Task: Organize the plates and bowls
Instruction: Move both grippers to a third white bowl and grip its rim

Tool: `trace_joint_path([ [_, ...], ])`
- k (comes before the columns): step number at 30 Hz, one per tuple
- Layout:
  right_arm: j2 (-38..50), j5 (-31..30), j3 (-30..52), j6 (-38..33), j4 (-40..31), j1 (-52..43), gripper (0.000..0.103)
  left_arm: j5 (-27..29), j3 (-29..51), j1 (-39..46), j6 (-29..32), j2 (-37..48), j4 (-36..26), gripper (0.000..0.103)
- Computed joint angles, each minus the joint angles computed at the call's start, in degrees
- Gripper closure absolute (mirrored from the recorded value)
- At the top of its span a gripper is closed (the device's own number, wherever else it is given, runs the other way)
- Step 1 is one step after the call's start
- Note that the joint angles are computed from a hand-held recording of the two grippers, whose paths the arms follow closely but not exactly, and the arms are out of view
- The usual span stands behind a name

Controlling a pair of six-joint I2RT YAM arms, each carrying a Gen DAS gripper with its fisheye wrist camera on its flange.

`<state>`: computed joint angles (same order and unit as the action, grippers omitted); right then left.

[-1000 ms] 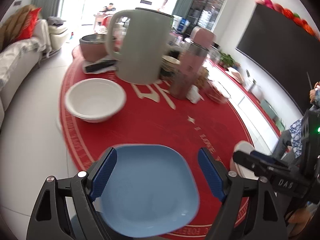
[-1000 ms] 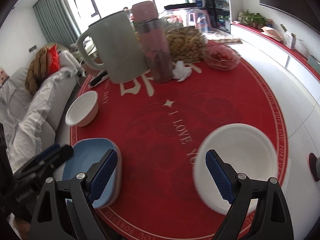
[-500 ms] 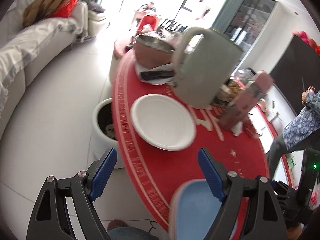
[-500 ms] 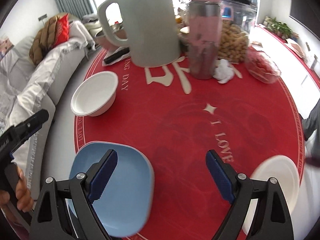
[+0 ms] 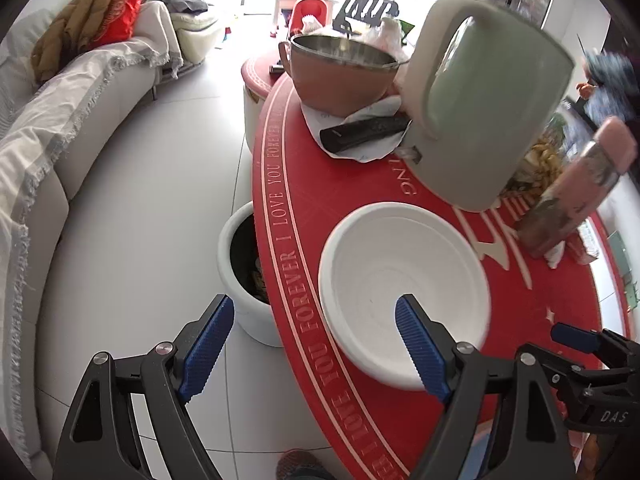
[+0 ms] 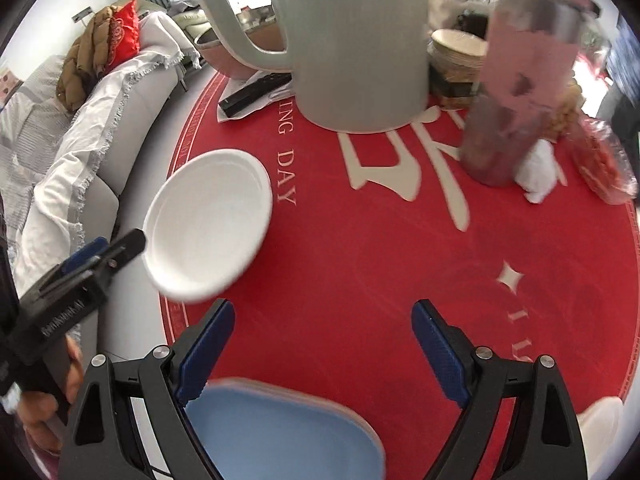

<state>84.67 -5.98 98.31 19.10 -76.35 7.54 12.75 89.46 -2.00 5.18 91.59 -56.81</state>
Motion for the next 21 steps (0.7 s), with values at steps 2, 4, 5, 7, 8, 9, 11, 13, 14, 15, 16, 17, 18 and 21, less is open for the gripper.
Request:
trace_joint_path([
  [2,2.9,0.5,1.9,0.2,0.1,0.5,0.012,-1.1,1.8,-0.6,0.5,2.7,0.1,0.017],
  [4,5.5,1.5,3.8,0.4,0.3,0.9,0.012,-2.6,3.4,-1.3,0.9,5.0,0.3,0.017],
  [5,6.7,1.2,4.7,0.7,0.4,0.8,0.012,-2.9,3.9,-1.6,1.1,5.7,0.2,0.017],
  [7,8.7,-0.6,5.7,1.5,1.0,0.1,0.012,-3.6,5.4,-2.0,1.4,7.7,-0.4,0.017],
  [8,9.6,-1.2,6.2,1.8,1.1,0.0,0.012,-3.8,6.0,-2.1,1.7,8.6,-0.4,0.017],
  [9,10.5,-1.4,6.7,1.9,1.3,0.1,0.012,-4.3,6.5,-2.3,2.0,9.2,-0.3,0.017],
  [11,12.1,-0.7,7.8,1.5,1.2,0.9,0.012,-6.2,6.7,-3.0,2.7,10.2,0.2,0.017],
  [13,13.1,-0.5,8.1,1.3,1.4,1.4,0.012,-7.5,7.0,-3.6,3.3,11.2,0.3,0.021],
  [14,13.5,-0.7,8.0,1.4,1.7,1.5,0.012,-7.6,7.6,-3.8,3.4,12.0,-0.2,0.03],
  [15,13.9,-1.1,7.9,1.6,1.9,1.6,0.012,-7.0,8.4,-3.7,3.6,12.9,-1.2,0.038],
  [16,14.3,-1.3,7.8,1.8,2.1,1.8,0.012,-5.7,9.0,-3.6,3.8,13.7,-2.3,0.041],
  [17,14.5,-1.7,7.5,1.8,2.4,1.8,0.013,-5.7,8.6,-3.8,3.9,13.4,-1.7,0.045],
  [18,14.3,-1.1,6.9,1.6,2.8,2.0,0.016,-5.3,8.7,-4.0,4.4,13.2,-1.8,0.054],
  [21,14.0,1.9,6.8,-0.2,2.6,3.4,0.041,-4.1,9.9,-4.8,4.8,13.5,-3.6,0.074],
])
